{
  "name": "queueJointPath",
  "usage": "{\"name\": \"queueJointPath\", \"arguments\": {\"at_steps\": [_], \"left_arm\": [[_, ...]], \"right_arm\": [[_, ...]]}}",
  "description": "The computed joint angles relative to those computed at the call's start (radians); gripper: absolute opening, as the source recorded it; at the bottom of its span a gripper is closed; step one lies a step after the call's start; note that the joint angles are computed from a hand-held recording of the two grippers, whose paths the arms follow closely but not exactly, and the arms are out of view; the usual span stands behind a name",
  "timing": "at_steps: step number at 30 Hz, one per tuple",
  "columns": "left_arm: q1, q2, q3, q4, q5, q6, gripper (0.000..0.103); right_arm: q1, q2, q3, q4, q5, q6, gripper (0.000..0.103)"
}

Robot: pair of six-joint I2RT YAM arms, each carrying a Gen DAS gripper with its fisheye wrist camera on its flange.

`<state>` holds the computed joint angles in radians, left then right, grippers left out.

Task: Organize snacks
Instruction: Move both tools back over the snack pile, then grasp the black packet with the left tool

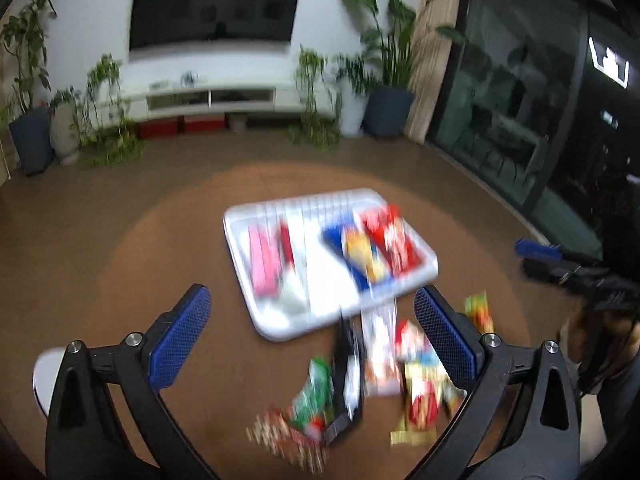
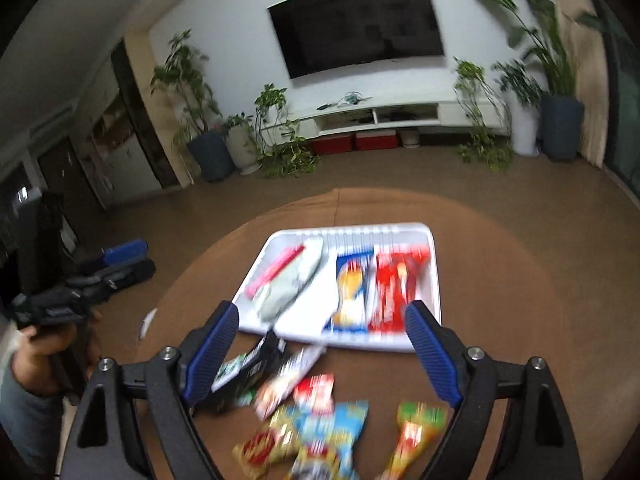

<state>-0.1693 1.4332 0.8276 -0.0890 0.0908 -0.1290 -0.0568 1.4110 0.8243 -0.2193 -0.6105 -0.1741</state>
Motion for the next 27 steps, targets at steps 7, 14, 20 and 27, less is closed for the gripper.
{"name": "queueJointPath", "arguments": {"at_steps": [7, 14, 20, 27], "left_arm": [[-0.139, 0.039, -0.212, 0.135, -0.083, -0.081, 0.103], [-0.199, 0.091, -0.262, 0.199, -0.139, -0.093, 0.103], [-0.178, 0.143, -0.165, 0.14, -0.128, -0.007, 0.094], [-0.172, 0.32, 0.046, -0.014, -0.118, 0.094, 0.059]], "right_arm": [[-0.222, -0.135, -0.336, 0.049, -0.165, -0.044, 0.087], [-0.264, -0.19, -0.448, 0.049, -0.167, -0.132, 0.082], [-0.262, -0.179, -0.483, 0.057, -0.166, -0.156, 0.079], [-0.27, -0.184, -0.492, 0.05, -0.16, -0.175, 0.076]]}}
